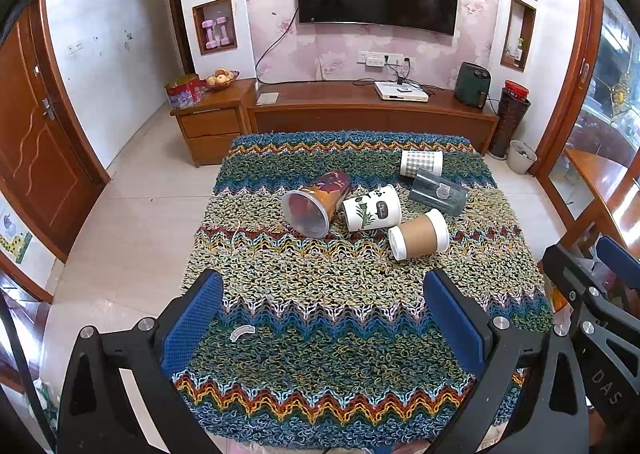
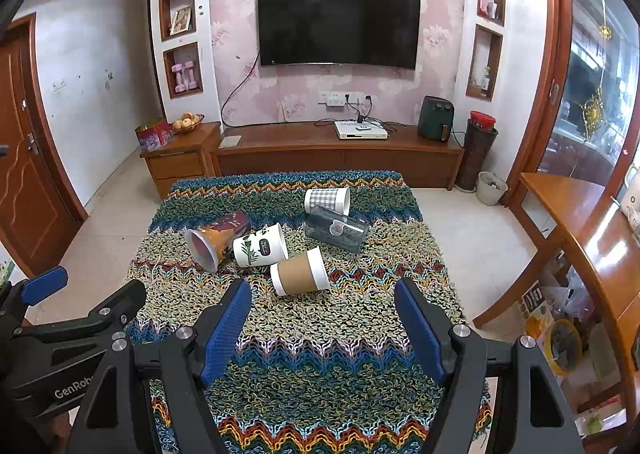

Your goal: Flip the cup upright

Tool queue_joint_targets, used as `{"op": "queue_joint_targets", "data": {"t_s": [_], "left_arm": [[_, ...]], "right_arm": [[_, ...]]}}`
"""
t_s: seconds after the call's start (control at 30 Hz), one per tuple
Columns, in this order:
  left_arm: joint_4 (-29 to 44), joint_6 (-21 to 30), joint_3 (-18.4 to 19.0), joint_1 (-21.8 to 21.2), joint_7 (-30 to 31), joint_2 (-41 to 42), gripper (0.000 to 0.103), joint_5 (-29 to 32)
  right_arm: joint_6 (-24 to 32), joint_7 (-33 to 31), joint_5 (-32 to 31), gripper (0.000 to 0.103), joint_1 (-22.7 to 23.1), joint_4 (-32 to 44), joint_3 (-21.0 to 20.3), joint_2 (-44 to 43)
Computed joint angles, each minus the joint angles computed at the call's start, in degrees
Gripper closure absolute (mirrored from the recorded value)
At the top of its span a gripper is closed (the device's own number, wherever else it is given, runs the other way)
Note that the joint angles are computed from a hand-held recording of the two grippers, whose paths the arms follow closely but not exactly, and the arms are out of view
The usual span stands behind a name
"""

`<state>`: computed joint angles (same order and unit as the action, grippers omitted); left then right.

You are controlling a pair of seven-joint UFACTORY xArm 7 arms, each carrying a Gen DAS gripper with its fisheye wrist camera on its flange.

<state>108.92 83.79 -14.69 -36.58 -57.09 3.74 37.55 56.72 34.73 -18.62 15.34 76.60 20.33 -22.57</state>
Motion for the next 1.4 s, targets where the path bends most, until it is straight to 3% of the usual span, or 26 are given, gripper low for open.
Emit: {"op": "queue_joint_targets", "data": {"t_s": [1.4], "left_arm": [[0.3, -3.4, 1.3, 0.2, 0.5, 1.5, 0.002, -1.3]], "right_arm": [[-0.2, -1.1, 0.4, 0.028, -0.1, 0.8, -1.3, 1.7]]}}
